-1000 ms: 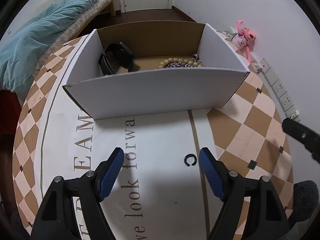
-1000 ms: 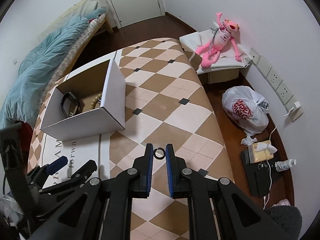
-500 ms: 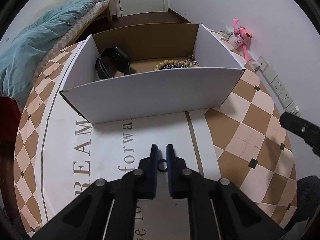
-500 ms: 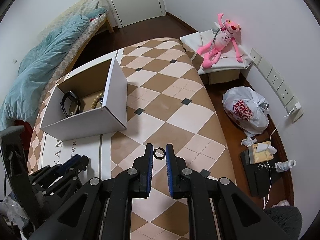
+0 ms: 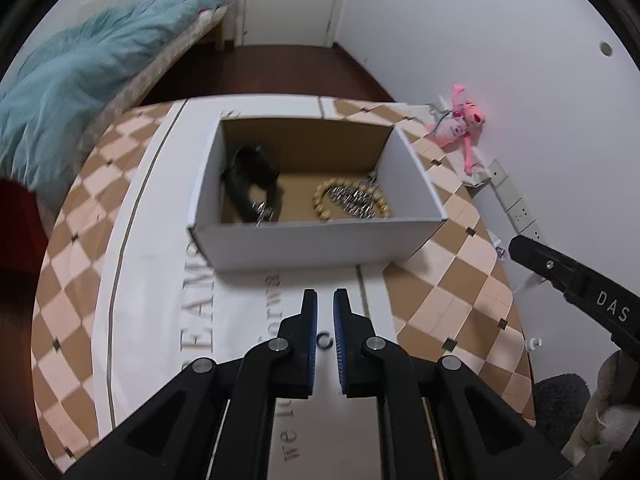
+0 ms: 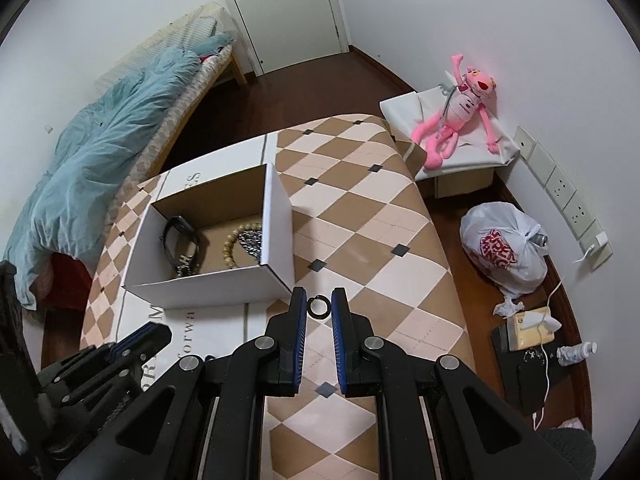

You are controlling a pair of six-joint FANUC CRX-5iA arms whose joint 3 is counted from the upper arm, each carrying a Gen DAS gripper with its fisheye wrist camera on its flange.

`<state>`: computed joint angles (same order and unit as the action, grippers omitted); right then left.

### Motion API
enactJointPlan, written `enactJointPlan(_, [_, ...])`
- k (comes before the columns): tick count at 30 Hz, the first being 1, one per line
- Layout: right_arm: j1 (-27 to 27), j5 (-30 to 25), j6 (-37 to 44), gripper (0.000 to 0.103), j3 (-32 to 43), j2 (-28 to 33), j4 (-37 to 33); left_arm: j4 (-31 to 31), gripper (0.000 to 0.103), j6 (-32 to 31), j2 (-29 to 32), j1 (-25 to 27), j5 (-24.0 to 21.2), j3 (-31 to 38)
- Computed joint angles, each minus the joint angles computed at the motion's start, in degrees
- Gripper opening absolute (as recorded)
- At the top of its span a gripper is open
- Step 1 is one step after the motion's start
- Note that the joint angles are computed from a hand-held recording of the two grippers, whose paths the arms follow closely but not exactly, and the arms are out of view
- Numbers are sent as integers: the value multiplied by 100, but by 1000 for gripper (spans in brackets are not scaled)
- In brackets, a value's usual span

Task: Organize jewelry
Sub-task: 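Grasp another small dark ring earring with the left tool while the right tool holds its earring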

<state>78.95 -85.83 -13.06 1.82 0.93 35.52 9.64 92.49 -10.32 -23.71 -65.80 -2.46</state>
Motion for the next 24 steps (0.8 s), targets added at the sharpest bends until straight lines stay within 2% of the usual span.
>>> enactJointPlan(1, [1, 22, -24, 13, -16, -2, -18, -108, 11, 28, 33, -41, -61, 21])
enactJointPlan(2, [6, 40, -50, 13, -41, -14, -37, -280, 21, 105, 81, -115, -130, 56])
enactJointPlan(3, [11, 57, -72, 13, -68, -29, -74, -365, 39, 181, 107, -159, -166, 51])
enactJointPlan(4, [22, 58, -98, 13, -94, -46, -103, -366, 54, 223, 115, -152, -167, -8])
enactJointPlan(5, [33, 49, -114, 13, -111, -56, -117, -403, 79, 284, 99, -157, -126, -77])
enactJointPlan(6, [52, 22, -130, 13, -131, -71, -128, -447, 82, 327, 74, -166, -100, -124])
enactJointPlan(12, [120, -65, -366, 13, -334, -232, -192, -847, 82, 514, 85, -343, -82, -205])
enactJointPlan(16, [119, -57, -431, 13, -400, -269, -232, -1082, 80, 596, 105, -497, -25, -196])
enactJointPlan(17, [120, -57, -427, 13, -402, -267, -238, -1123, 72, 588, 96, -527, 13, -204])
enactJointPlan(18, [120, -52, -416, 13, -404, -262, -246, -1148, 50, 558, 88, -562, 50, -216])
enactJointPlan(21, [119, -40, -413, 13, -408, -253, -264, -1244, 17, 475, 120, -683, 81, -171])
enactJointPlan(24, [105, -22, -396, 13, -397, -236, -282, -1235, 9, 413, 172, -709, 105, -128])
